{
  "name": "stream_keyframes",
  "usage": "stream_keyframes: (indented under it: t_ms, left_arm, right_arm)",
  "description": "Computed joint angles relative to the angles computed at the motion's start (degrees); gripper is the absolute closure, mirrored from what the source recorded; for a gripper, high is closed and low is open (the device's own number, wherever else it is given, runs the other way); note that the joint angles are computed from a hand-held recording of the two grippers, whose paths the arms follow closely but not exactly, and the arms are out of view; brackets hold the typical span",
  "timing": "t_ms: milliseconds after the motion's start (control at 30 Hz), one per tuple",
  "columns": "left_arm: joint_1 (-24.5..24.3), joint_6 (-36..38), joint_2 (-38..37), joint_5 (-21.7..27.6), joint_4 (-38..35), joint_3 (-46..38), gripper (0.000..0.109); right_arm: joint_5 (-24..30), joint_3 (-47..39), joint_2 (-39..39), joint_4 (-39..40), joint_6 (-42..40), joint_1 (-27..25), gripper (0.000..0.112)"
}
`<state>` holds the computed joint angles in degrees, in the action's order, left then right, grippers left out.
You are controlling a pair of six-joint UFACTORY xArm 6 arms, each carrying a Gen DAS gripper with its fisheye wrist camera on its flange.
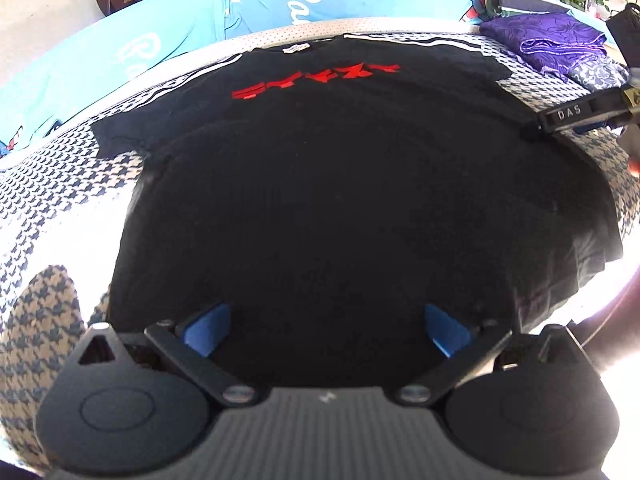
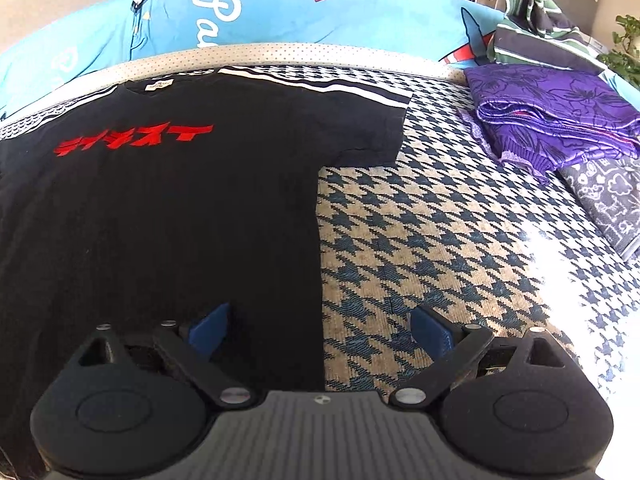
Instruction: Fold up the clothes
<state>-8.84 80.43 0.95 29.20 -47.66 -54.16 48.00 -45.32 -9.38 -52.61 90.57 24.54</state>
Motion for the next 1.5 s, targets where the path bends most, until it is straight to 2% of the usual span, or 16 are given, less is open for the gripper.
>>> stream_keyframes:
  t_ms: [300,467,667,800,900,1000,1233,1400,1500]
  left_arm:
    - [1.4,2.1,-1.4,0.6,-1.3,1.5,0.006]
    - [1.0,9.7,-2.8,2.6,-10.4,1.8,0.006]
    - [-1.7,13.0,-3.2,4.4,-16.6,1.7,0.006]
    - [-4.6,11.8,-3.1,2.7,-15.5,2.5,0.006]
    - [-6.5,9.9,-2.9,-0.5,-12.2,3.6,0.006]
    - [-7.6,12.9,-4.1,-3.9,-11.4,6.1,0.006]
    - [-7.0,13.7,-5.2,-4.9,-9.4,8.4,0.006]
    - [-6.4,13.0,-5.7,-5.2,-7.7,9.1,0.006]
    - [-5.2,10.5,-5.9,-2.8,-6.6,8.6,0.006]
  right_arm:
    - [2.0,0.1,-0.7,0.6,2.4,0.3,0.017]
    - [0.4,2.5,-3.7,0.3,6.2,0.7,0.017]
    - [0.1,3.3,-4.5,-0.4,8.1,2.4,0.017]
    - [0.5,2.7,-3.6,-0.2,7.3,3.4,0.017]
    - [0.7,2.4,-3.1,-0.6,7.2,4.4,0.017]
    - [1.0,2.2,-3.0,-1.7,7.9,5.7,0.017]
    - [-0.5,1.4,-2.4,-5.7,8.9,8.6,0.017]
    - [-3.3,-0.3,0.4,-3.6,4.6,10.3,0.017]
    - [-1.7,-2.0,2.4,-1.9,1.8,12.1,0.015]
